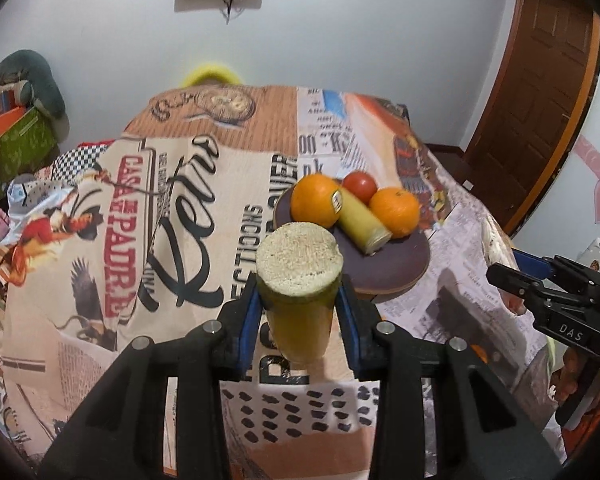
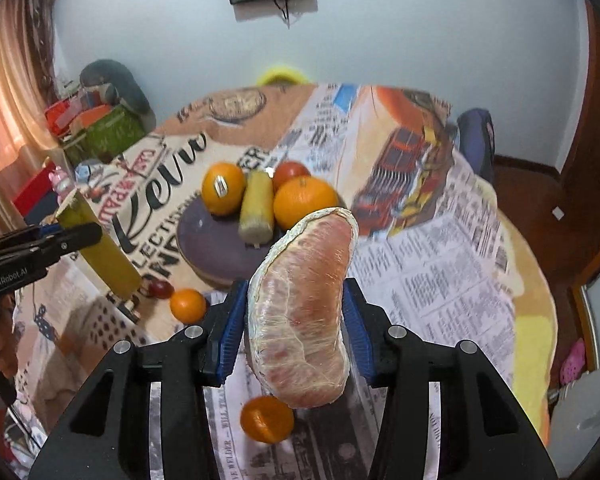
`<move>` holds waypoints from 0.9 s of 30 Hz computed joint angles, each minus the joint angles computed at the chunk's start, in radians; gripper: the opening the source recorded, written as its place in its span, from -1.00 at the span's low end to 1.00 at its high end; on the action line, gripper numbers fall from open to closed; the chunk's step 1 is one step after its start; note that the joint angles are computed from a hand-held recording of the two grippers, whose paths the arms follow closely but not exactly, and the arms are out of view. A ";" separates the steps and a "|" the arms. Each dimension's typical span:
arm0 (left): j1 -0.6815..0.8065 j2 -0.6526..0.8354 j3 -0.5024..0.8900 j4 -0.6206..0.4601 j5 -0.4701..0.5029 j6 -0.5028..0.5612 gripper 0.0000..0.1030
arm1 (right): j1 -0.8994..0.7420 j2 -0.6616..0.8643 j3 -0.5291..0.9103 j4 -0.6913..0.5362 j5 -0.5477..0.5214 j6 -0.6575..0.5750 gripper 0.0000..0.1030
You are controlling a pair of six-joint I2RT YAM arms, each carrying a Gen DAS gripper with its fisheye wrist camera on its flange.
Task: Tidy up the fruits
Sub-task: 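Lower the yellow sugarcane onto the plate with the left tool while the right tool places the pomelo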
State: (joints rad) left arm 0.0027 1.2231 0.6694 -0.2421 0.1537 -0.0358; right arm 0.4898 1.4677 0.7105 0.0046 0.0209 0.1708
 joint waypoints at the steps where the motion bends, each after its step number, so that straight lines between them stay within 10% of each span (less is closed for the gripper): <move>1: -0.002 -0.004 0.003 -0.002 0.001 -0.001 -0.30 | 0.003 -0.003 0.003 0.000 0.003 0.000 -0.16; 27: -0.125 0.319 0.233 0.083 -0.065 0.029 -0.30 | -0.026 0.217 0.192 0.070 -0.033 -0.043 -0.16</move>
